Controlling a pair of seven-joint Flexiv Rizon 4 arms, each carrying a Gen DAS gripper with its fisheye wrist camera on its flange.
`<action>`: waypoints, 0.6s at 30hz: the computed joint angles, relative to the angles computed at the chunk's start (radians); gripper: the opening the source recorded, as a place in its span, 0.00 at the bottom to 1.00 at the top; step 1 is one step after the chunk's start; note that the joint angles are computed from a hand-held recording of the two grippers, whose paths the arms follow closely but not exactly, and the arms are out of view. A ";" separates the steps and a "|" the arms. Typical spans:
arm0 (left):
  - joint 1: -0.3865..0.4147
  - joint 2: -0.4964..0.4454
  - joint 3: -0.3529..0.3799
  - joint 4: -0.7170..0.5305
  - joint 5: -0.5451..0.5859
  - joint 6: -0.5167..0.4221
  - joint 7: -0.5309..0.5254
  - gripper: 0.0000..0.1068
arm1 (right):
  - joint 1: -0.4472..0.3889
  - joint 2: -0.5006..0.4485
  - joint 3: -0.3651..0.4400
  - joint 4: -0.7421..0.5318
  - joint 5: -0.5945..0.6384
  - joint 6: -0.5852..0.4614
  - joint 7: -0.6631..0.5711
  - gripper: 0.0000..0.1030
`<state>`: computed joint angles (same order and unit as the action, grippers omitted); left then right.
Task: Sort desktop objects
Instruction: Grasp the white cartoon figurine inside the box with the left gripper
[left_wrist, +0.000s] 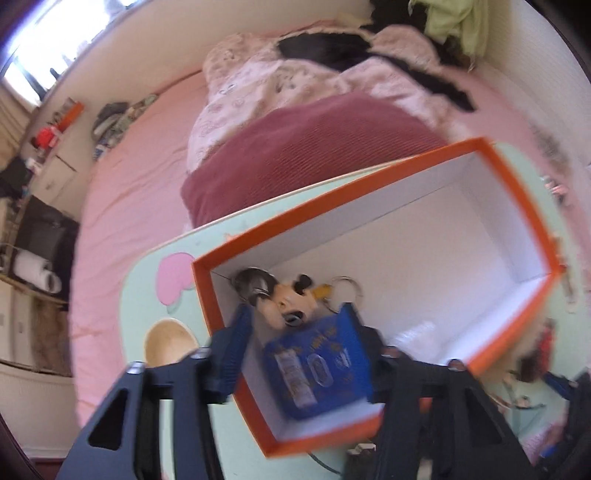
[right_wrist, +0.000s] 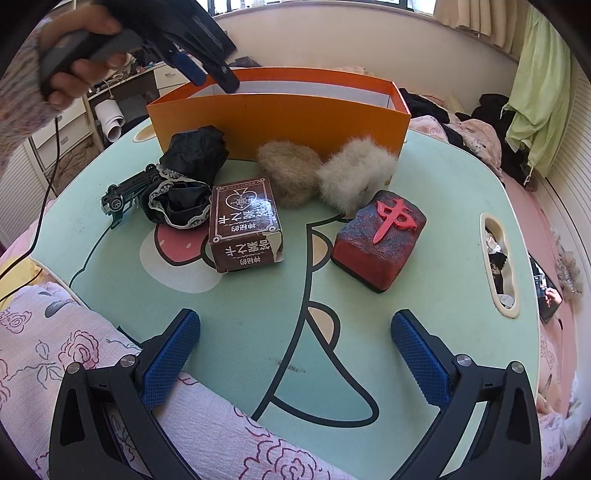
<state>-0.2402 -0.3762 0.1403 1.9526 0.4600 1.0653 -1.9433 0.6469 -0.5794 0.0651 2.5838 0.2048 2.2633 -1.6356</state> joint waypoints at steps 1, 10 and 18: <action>-0.023 -0.019 0.017 -0.031 0.030 -0.036 -0.031 0.32 | 0.000 0.000 0.000 0.000 0.000 -0.001 0.000 1.00; -0.046 -0.094 0.013 -0.105 0.052 -0.100 -0.062 0.38 | 0.004 -0.002 0.001 0.001 0.006 0.005 -0.002 1.00; 0.005 -0.071 -0.005 -0.029 -0.015 0.037 -0.019 0.33 | -0.001 0.003 0.001 -0.004 -0.001 -0.003 -0.002 1.00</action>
<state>-0.2356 -0.4469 0.1351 1.9232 0.4447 1.1021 -1.9624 0.6458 -0.5761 0.0656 2.5799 0.2036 2.2603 -1.6381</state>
